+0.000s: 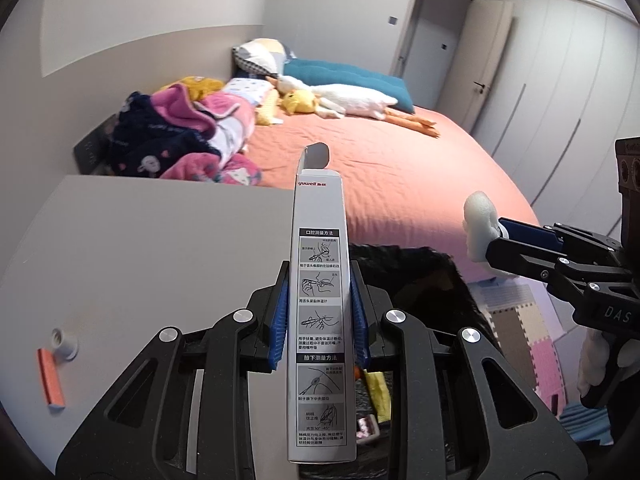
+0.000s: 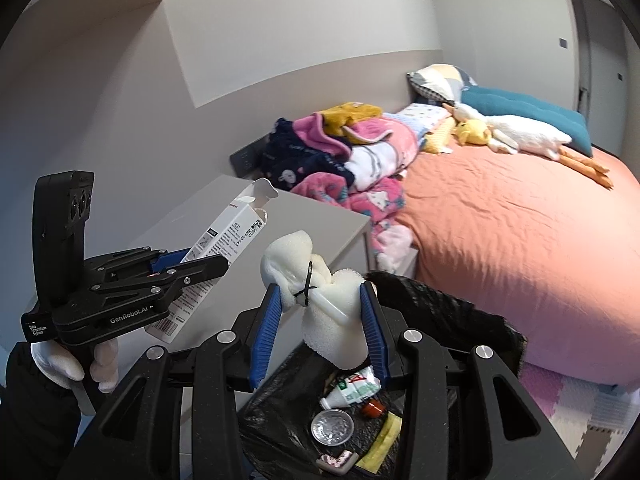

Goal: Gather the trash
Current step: 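Carry the white box and foam sponge over the bin with both tools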

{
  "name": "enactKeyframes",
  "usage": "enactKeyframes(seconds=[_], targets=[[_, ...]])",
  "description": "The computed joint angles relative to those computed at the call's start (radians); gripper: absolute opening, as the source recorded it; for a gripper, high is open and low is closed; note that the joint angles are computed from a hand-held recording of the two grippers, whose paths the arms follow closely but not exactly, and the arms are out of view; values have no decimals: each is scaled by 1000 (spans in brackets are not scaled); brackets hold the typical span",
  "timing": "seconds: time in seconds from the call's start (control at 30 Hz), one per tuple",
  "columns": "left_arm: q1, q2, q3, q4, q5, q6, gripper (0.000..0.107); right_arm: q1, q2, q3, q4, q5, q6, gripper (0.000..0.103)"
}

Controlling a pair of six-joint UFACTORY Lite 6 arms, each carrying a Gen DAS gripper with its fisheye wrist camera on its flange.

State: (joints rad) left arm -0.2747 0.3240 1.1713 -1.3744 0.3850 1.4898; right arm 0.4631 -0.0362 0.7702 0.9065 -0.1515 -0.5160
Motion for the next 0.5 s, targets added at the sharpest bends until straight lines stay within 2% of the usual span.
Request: enactKeyframes(seconds=[0.13,0.23,0.5], targets=[[-43,27,38,33,3,-41,27,-29,-60,-63,-5,-4,16,42],[-70,44,63,53,9,-66,27,-60,-97,-100,-74,4,92,42],[-153,95,123,93,8,-122,27,-122,-208,-197,-80,13,98,43]])
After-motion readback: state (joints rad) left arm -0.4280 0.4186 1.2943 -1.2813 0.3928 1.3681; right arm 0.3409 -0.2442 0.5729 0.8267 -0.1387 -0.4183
